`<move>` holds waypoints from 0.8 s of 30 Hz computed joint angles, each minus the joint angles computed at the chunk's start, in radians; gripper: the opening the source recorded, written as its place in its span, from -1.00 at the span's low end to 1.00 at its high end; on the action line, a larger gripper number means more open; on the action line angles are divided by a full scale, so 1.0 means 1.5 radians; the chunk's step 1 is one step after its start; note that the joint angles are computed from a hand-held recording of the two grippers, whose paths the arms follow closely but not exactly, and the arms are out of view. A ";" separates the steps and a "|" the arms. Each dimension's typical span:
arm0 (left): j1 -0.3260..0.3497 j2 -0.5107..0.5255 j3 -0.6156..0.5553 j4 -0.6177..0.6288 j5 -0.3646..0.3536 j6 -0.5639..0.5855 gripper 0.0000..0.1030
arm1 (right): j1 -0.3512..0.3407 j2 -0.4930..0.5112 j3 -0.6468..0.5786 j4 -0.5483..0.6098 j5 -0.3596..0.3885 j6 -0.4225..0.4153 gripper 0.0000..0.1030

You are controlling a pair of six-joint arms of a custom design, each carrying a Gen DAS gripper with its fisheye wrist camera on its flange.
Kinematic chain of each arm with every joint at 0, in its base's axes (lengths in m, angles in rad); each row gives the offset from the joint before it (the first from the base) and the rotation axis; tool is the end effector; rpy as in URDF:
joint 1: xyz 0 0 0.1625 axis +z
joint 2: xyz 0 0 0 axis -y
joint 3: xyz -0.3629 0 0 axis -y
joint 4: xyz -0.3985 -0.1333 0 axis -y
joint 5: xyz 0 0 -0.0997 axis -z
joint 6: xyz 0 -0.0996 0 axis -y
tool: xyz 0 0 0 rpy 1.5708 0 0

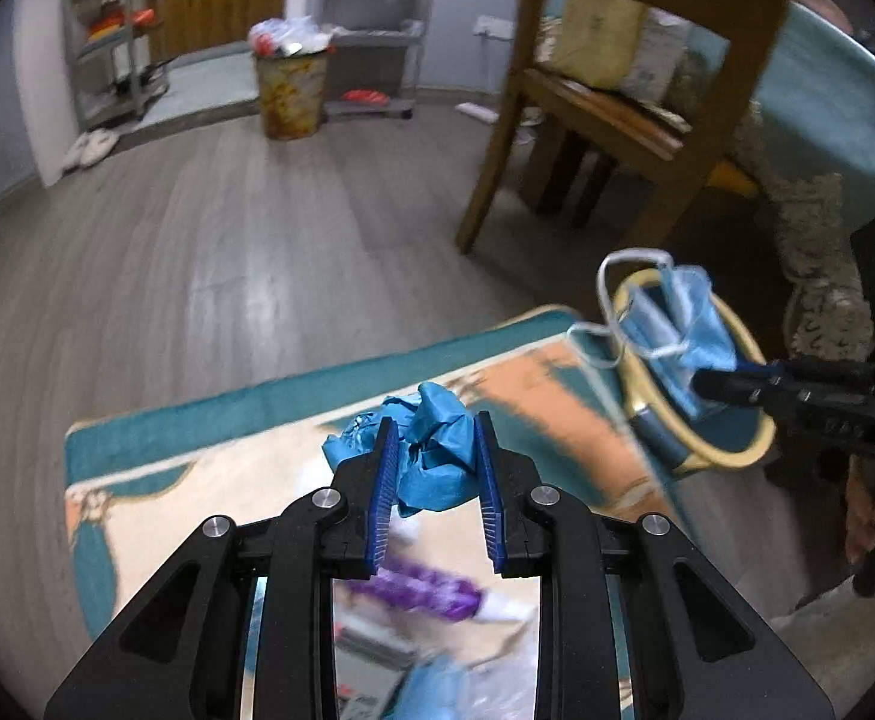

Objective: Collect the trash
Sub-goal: 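Carry mask and glove over the wastebasket and open both tools to drop them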

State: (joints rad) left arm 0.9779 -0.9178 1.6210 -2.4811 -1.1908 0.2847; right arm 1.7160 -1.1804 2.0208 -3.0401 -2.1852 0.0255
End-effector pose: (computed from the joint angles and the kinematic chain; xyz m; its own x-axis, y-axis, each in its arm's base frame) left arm -0.2170 -0.6268 0.1230 -0.6265 0.6653 -0.4061 0.7531 0.6510 -0.0954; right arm 0.1521 -0.5159 0.1941 -0.8603 0.2376 0.4510 -0.0951 0.7944 -0.6000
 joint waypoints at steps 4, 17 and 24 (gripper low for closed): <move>-0.031 0.019 0.009 -0.015 -0.028 0.015 -0.48 | -0.008 -0.079 0.051 -0.035 -0.029 -0.007 -0.61; -0.118 0.178 -0.041 -0.006 -0.101 0.027 -0.48 | -0.153 -0.227 0.125 0.037 -0.045 0.040 -0.61; -0.134 0.244 -0.078 -0.018 -0.075 0.065 -0.22 | -0.191 -0.237 0.117 0.054 -0.013 0.084 -0.43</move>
